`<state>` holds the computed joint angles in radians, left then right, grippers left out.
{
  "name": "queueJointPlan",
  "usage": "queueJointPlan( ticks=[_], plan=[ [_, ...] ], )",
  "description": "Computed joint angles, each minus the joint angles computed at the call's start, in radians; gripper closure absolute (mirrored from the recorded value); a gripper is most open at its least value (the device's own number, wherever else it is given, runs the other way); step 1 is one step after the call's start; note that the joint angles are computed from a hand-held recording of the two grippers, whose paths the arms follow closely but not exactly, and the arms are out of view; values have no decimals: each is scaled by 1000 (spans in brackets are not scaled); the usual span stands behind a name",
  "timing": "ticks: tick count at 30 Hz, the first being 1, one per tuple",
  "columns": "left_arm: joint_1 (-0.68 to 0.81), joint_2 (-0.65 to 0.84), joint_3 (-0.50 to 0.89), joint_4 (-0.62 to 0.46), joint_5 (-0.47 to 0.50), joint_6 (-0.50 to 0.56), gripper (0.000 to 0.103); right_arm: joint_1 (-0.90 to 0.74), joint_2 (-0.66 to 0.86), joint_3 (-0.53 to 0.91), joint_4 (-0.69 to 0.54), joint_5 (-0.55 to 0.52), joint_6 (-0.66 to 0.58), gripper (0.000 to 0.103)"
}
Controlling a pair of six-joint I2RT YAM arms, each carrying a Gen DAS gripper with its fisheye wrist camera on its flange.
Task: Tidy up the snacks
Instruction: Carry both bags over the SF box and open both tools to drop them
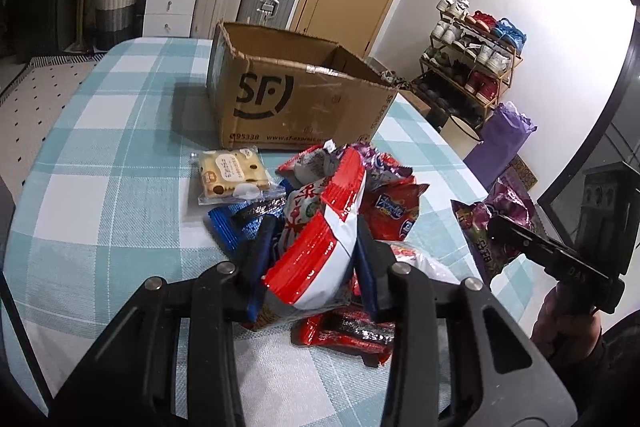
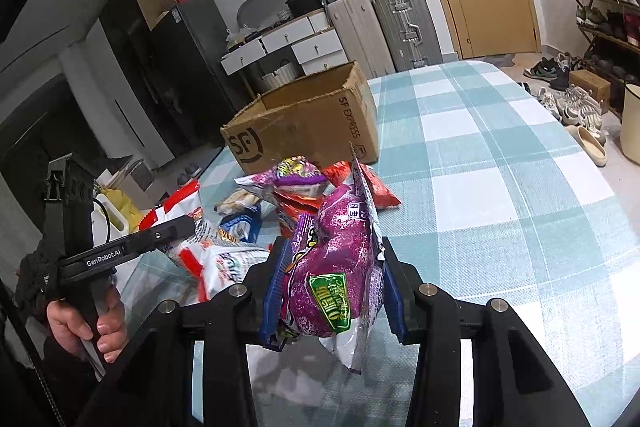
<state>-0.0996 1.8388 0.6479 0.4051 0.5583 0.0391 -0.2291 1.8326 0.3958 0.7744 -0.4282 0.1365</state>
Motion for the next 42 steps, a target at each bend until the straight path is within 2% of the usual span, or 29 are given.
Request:
queueJointPlan(
  ticks=[9,21,34,42],
  plan=[
    [7,-137,-36,-51,32,20,69,61,-103,-3,-42,14,1,61],
    [-13,-223,42,-161,30,31,69,118,-182,66,-125,24,4,61],
    [-47,-212,302,-368,-8,1,69,117,-226,244,-311,1,-7,61],
    [-77,-119,535,-490,-39,-7,69,115,-146,437,-432,-16,-15,61]
  ],
)
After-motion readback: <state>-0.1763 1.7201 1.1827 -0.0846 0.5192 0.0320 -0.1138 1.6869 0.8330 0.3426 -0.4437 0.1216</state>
